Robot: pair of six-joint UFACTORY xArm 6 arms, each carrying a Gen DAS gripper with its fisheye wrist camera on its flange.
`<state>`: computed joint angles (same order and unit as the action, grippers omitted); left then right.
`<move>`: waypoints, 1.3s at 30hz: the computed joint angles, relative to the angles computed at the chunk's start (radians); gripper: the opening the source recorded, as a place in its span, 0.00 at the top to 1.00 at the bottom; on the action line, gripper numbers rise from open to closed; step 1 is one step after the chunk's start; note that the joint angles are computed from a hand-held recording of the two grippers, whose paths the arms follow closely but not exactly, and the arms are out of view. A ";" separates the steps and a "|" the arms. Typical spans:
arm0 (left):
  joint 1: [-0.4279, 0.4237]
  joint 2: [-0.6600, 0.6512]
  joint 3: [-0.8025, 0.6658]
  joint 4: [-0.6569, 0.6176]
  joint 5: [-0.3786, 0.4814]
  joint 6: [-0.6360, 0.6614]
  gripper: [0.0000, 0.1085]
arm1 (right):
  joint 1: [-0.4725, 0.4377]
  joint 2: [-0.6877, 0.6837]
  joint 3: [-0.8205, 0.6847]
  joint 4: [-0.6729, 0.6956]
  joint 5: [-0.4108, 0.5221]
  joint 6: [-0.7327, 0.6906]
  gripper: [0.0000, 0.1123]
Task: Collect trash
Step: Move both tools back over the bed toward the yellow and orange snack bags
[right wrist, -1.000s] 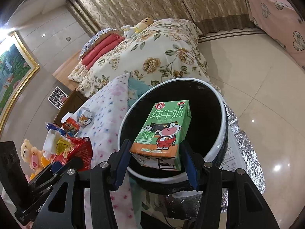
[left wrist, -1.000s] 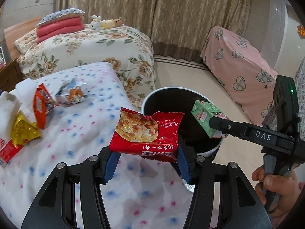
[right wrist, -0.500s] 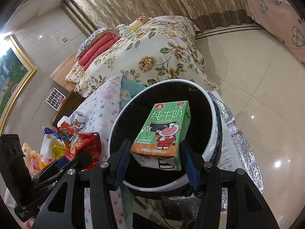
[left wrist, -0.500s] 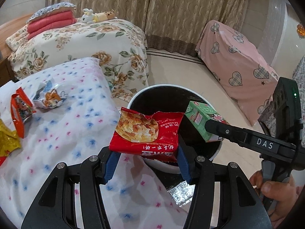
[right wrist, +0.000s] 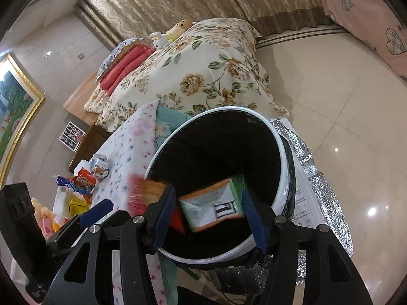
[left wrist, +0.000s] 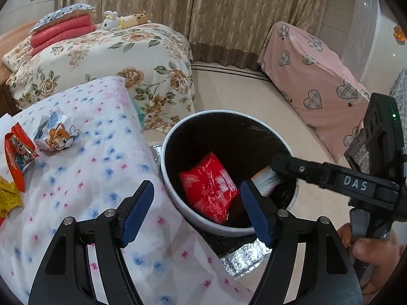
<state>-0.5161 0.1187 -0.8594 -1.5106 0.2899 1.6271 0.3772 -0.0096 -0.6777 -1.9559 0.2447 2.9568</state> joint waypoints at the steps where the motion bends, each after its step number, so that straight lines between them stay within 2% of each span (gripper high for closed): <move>1: 0.002 0.000 0.001 0.003 0.001 -0.006 0.32 | 0.004 -0.007 0.005 -0.001 0.007 0.007 0.43; 4: 0.019 -0.012 0.015 -0.003 0.009 -0.009 0.32 | 0.016 -0.025 0.016 -0.001 0.029 0.013 0.36; 13: 0.092 -0.081 0.083 -0.090 0.025 0.051 0.31 | 0.066 -0.021 -0.003 0.002 0.076 0.013 0.27; 19: 0.169 -0.122 0.125 -0.120 0.055 0.073 0.31 | 0.140 0.012 -0.044 0.131 0.143 -0.157 0.27; 22: 0.200 -0.136 0.141 -0.132 0.057 0.084 0.31 | 0.165 0.035 -0.075 0.142 0.151 -0.183 0.27; 27: 0.268 -0.151 0.167 -0.151 0.067 0.101 0.31 | 0.183 0.090 -0.140 0.118 0.122 -0.175 0.27; 32: 0.340 -0.141 0.170 -0.152 0.081 0.101 0.31 | 0.181 0.169 -0.233 0.035 0.031 -0.109 0.27; 39: 0.426 -0.109 0.148 -0.147 0.088 0.084 0.30 | 0.200 0.246 -0.334 0.055 0.003 -0.174 0.24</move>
